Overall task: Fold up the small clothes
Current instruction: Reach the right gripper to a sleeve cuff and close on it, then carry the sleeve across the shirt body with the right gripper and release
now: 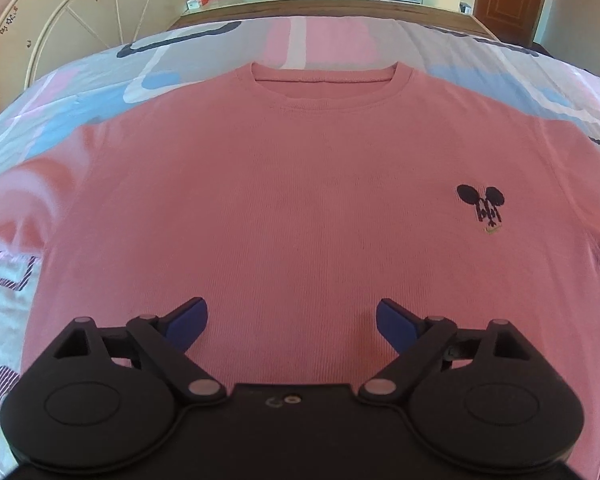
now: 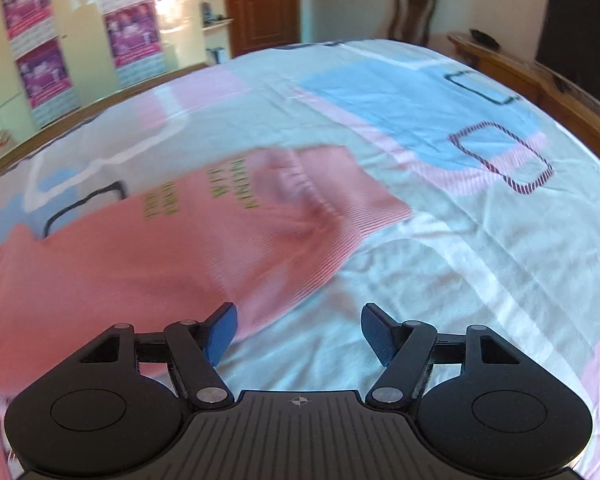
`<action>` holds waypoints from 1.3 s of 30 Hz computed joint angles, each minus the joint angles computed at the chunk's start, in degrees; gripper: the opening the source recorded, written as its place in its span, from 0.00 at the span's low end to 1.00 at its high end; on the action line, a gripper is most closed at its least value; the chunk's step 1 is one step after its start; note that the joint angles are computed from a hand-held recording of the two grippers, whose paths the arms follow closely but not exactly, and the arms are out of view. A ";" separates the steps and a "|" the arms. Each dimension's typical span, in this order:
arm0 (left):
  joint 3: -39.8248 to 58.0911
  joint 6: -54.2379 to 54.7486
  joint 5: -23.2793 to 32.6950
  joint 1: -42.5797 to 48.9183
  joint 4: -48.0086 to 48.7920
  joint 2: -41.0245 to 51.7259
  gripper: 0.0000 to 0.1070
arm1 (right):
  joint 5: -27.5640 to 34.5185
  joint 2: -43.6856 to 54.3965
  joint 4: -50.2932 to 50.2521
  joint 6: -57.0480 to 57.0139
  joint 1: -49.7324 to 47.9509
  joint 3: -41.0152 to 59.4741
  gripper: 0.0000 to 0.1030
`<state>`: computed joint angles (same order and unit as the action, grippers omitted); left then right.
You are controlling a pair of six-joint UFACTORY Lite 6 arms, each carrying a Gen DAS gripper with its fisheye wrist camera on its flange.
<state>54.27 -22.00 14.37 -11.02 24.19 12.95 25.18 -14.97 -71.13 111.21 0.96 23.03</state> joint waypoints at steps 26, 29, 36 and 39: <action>4.07 27.69 0.99 6.73 -25.48 3.30 0.47 | 0.80 9.26 -15.54 10.07 3.64 13.67 0.03; 3.66 31.14 0.66 8.28 -27.72 2.33 0.47 | 5.02 13.02 -13.14 7.12 13.40 20.78 0.03; 5.44 45.47 0.95 13.42 -37.44 3.07 0.47 | 5.55 32.99 -9.38 3.99 33.47 45.76 0.03; 8.12 53.61 2.55 16.32 -44.32 5.34 0.47 | 3.58 44.77 -4.96 0.16 39.37 59.18 0.03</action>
